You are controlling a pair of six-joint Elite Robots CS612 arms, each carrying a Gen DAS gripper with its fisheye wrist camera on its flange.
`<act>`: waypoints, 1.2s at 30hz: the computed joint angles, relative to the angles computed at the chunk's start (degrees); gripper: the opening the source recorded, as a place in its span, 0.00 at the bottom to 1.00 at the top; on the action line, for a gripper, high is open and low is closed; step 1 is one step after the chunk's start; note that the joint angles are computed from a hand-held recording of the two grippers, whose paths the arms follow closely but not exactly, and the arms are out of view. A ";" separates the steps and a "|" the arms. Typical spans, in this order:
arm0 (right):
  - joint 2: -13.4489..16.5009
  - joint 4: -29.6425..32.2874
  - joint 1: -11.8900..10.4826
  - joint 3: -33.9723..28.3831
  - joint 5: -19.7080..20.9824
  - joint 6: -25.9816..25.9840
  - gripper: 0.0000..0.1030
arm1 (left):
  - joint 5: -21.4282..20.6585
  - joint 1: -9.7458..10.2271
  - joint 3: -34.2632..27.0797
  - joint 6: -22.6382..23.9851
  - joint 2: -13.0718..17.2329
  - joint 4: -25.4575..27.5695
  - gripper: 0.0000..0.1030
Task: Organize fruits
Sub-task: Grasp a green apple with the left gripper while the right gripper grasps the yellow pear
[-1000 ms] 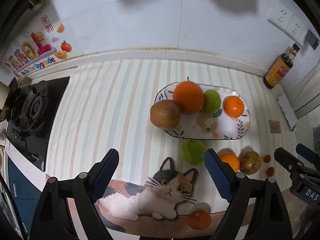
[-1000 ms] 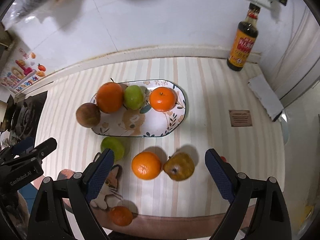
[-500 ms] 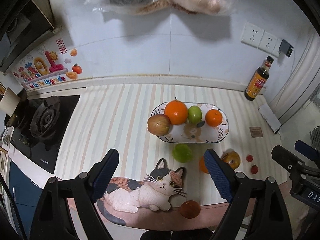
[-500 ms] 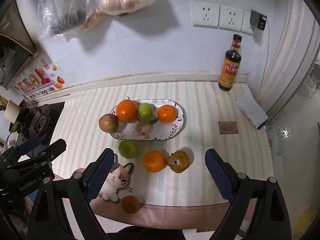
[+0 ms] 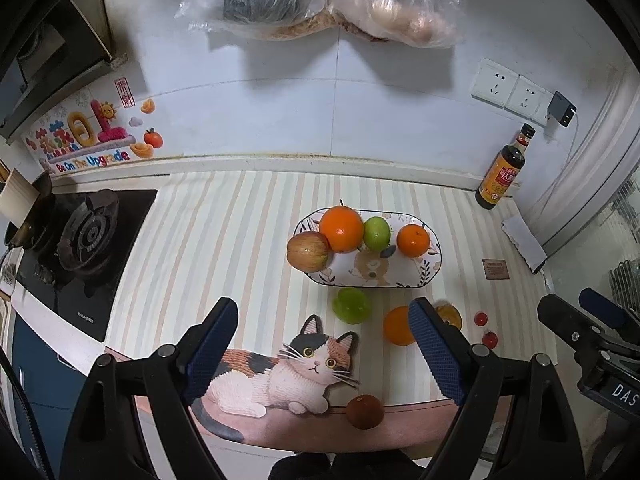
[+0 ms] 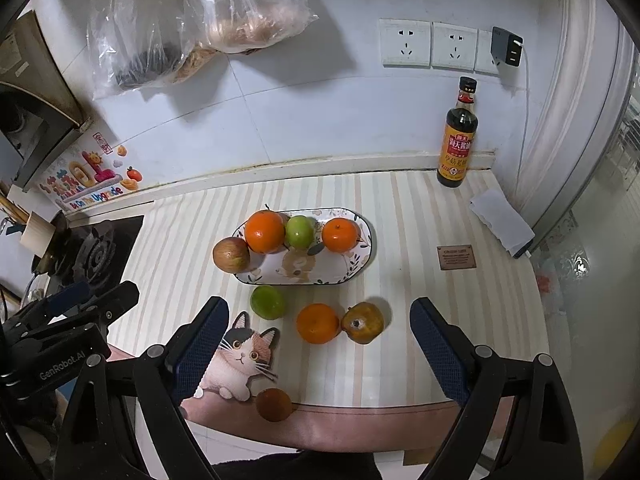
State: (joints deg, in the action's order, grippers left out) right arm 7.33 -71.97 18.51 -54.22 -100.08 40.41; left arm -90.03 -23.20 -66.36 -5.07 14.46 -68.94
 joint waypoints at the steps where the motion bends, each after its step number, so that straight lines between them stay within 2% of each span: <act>1: 0.07 0.09 -0.22 0.17 0.42 0.14 0.91 | 0.23 -0.02 0.63 -0.13 -0.20 -0.01 0.85; 3: 0.27 0.51 -0.81 0.59 1.88 0.59 0.91 | 0.69 -0.05 2.25 0.00 -0.66 0.06 0.88; 5: 0.63 0.76 -1.47 1.12 3.61 1.01 0.91 | 1.01 -0.06 3.93 0.02 -1.00 0.00 0.99; 7: 1.17 1.20 -2.27 1.93 5.69 1.15 0.91 | 1.73 -0.08 5.64 -0.16 -1.20 -0.47 0.99; 12: 4.19 2.47 -4.76 2.32 14.04 3.43 0.91 | 1.84 -0.09 12.34 -0.65 -2.79 0.62 0.99; 13: 5.17 2.51 -5.41 2.15 16.77 4.56 0.91 | 1.25 -0.04 14.44 -1.09 -3.41 1.19 0.99; 19: 9.14 3.00 -7.27 1.36 25.25 8.54 0.87 | -3.83 0.28 27.08 -3.78 -7.27 3.26 0.99; 25: 11.89 3.07 -8.02 -0.44 29.45 11.79 0.86 | -10.70 0.70 40.82 -7.26 -11.41 2.22 0.99; 30: 13.28 2.37 -8.31 -1.02 31.68 13.72 0.86 | -14.36 1.03 47.00 -9.80 -12.92 0.23 0.99; 32: 13.58 2.05 -8.39 -0.88 32.40 14.14 0.86 | -16.05 1.29 47.06 -11.53 -12.47 -0.44 0.99; 34: 13.62 1.74 -8.50 -0.44 32.95 14.52 0.82 | -16.69 1.35 46.72 -12.50 -11.99 -0.97 0.93; 36: 13.82 1.92 -8.63 -0.50 33.02 14.43 0.79 | -16.40 1.20 46.94 -12.43 -11.87 -1.44 0.77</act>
State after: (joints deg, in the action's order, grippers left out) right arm 21.15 -70.04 9.88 -54.72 -67.05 54.84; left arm -106.43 -22.00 -19.42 -17.49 2.59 -70.38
